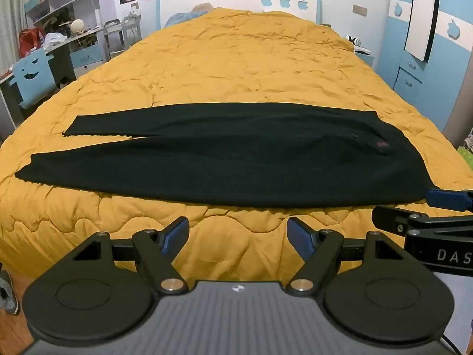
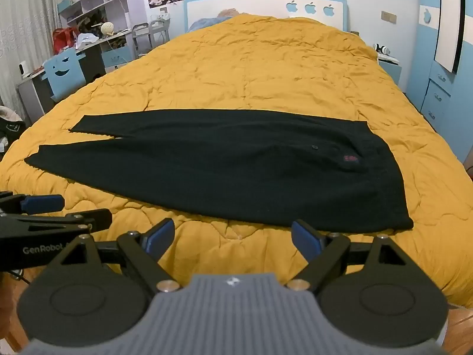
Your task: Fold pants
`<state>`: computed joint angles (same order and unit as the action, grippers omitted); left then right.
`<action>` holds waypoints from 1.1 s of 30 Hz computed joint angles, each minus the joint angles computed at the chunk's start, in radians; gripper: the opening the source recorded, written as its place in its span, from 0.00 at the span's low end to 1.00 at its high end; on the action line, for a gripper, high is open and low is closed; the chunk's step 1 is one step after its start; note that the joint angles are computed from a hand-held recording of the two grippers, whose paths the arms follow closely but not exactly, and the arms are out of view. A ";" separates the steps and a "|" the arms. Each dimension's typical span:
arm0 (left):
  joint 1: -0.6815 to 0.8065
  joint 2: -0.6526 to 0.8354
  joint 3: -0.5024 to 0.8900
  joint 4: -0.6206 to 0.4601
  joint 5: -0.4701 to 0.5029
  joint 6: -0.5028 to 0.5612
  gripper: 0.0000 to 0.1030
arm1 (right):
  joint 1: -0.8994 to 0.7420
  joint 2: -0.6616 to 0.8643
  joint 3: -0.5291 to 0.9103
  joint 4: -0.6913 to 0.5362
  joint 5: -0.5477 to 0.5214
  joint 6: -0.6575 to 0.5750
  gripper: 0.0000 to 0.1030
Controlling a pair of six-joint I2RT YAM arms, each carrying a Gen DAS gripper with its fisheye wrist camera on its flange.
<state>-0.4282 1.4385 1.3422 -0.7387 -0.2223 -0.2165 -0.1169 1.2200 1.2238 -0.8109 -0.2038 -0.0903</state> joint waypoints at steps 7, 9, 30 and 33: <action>0.000 0.003 0.003 -0.002 -0.005 -0.001 0.85 | -0.001 0.006 0.010 -0.014 -0.001 0.000 0.80; -0.001 0.003 0.003 -0.001 -0.005 -0.001 0.86 | 0.000 0.004 0.005 -0.011 0.000 0.001 0.80; -0.013 -0.004 0.010 -0.003 -0.031 0.006 0.86 | -0.001 0.003 0.003 -0.006 0.001 0.005 0.80; -0.011 -0.006 0.007 0.000 -0.029 0.007 0.86 | -0.002 0.003 0.003 -0.006 0.000 0.005 0.80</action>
